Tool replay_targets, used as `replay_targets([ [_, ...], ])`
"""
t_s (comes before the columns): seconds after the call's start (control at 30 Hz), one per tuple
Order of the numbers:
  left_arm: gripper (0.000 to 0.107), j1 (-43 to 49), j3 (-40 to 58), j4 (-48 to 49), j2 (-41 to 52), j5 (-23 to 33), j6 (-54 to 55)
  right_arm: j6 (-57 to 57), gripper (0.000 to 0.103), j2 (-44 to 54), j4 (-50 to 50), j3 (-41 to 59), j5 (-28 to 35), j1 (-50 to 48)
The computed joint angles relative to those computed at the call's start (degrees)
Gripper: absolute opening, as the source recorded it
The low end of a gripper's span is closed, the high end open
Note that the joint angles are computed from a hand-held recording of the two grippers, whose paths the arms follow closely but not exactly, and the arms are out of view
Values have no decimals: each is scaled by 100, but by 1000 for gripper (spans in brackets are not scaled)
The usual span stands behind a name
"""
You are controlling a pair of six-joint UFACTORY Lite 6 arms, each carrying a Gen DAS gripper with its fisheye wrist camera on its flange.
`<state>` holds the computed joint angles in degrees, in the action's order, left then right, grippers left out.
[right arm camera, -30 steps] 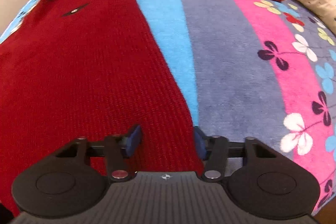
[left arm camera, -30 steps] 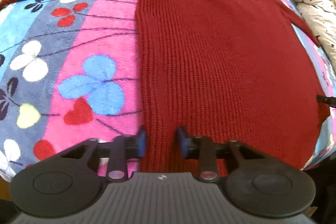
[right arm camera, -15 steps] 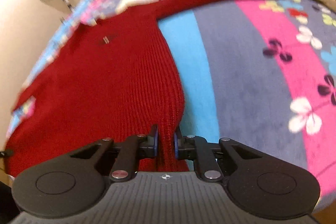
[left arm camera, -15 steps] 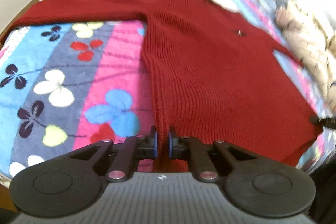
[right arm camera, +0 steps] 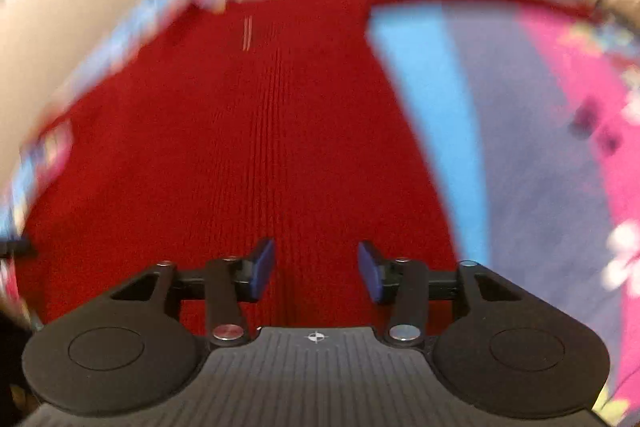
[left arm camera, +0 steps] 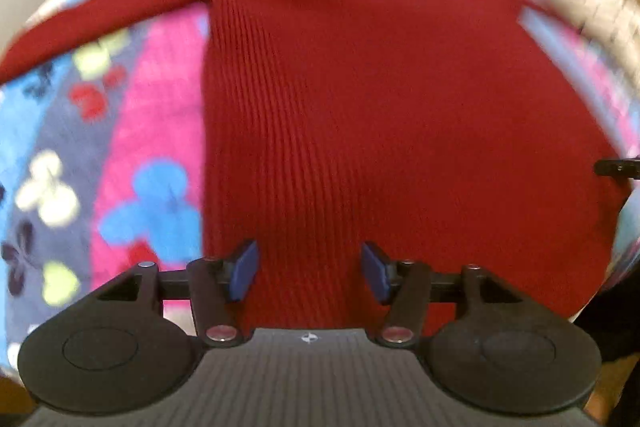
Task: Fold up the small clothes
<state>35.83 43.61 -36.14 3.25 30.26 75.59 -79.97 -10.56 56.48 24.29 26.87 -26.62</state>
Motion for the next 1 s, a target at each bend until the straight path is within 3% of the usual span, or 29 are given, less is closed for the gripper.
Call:
replay_targets([
  [0.07,67,-278,-322,30,-334,-362,-37,17,53,-282,-97,-123,-239,329],
  [0.17,83,-266,-692,-996,-832,-478,1057,49,50,-275,-36,-39,-149,195],
  [0.3,84,-323,-913,-2414,-1231,-707,2243,-363,50,-934,401,-390,-335,134],
  [0.43,84,-164,-887,-3494,-1408,-579,2833,-1483,50,-1559,1744,-702,-597,2],
  [0.67,84,-80,-823,-5794,-1626,-591,4166,-2635,52,-1936,3190,-120,535,-1073],
  [0.87,84,-112,-576,-6005,-1616,-382,4355,-3570,56,-1474,3900,332,1637,-2090],
  [0.93,84,-247,-379,-6201,-1519,-558,4420,-4087,54,-1361,4564,56,1475,-2113],
  [1.0,84,-368,81,-6514,-1150,-712,4527,-3829,42,-1122,4644,191,1314,-2006],
])
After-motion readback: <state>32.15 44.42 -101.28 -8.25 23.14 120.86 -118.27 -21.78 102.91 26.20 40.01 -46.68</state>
